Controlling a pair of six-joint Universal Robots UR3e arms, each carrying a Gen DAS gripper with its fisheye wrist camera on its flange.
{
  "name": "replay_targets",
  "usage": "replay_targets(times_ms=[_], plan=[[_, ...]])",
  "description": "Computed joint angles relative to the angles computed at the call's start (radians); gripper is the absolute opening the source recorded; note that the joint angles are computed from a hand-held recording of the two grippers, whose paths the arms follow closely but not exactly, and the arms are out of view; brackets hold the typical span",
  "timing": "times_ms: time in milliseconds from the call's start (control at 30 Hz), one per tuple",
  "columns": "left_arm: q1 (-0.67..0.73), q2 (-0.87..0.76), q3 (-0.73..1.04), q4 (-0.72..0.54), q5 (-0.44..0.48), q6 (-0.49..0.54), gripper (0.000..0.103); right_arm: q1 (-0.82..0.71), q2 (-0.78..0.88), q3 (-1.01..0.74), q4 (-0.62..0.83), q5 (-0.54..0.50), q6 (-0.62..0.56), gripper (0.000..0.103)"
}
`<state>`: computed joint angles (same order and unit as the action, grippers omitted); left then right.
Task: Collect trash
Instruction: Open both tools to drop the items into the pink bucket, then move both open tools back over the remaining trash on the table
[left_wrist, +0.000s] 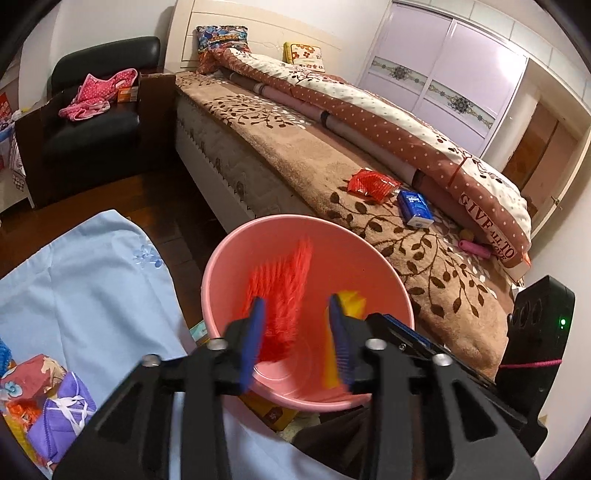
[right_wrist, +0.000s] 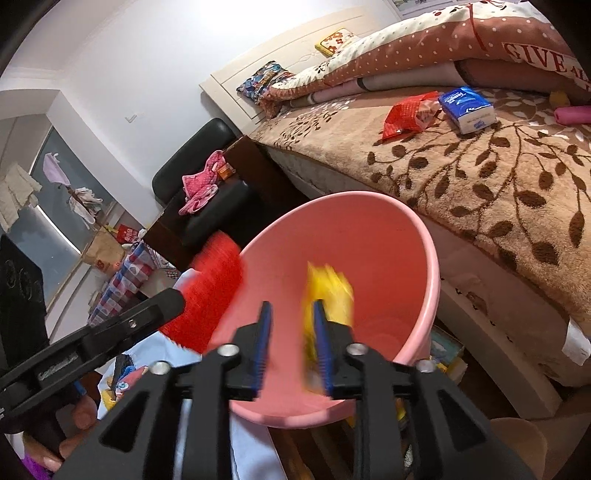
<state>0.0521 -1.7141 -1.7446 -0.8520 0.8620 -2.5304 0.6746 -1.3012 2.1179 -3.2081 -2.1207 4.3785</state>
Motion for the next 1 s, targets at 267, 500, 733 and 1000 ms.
replay_targets(times_ms=[267,500,733,1000], plan=[[0.028,0.044,-0.027,-0.014,-0.017,0.034,0.041,0.024,-0.003,-0.037,0.058,-0.036,0.003,0.037],[0.097,0.108,-0.078,-0.03,-0.036,0.069,0.041,0.053,0.015,-0.099,0.097,-0.058,-0.01,0.037],[0.225,0.199,-0.145,-0.076,-0.056,0.134,0.041,0.097,0.066,-0.206,0.134,-0.072,-0.042,0.037],[0.388,0.332,-0.238,-0.125,-0.101,0.257,0.041,0.163,0.177,-0.404,0.167,-0.08,-0.133,0.037]])
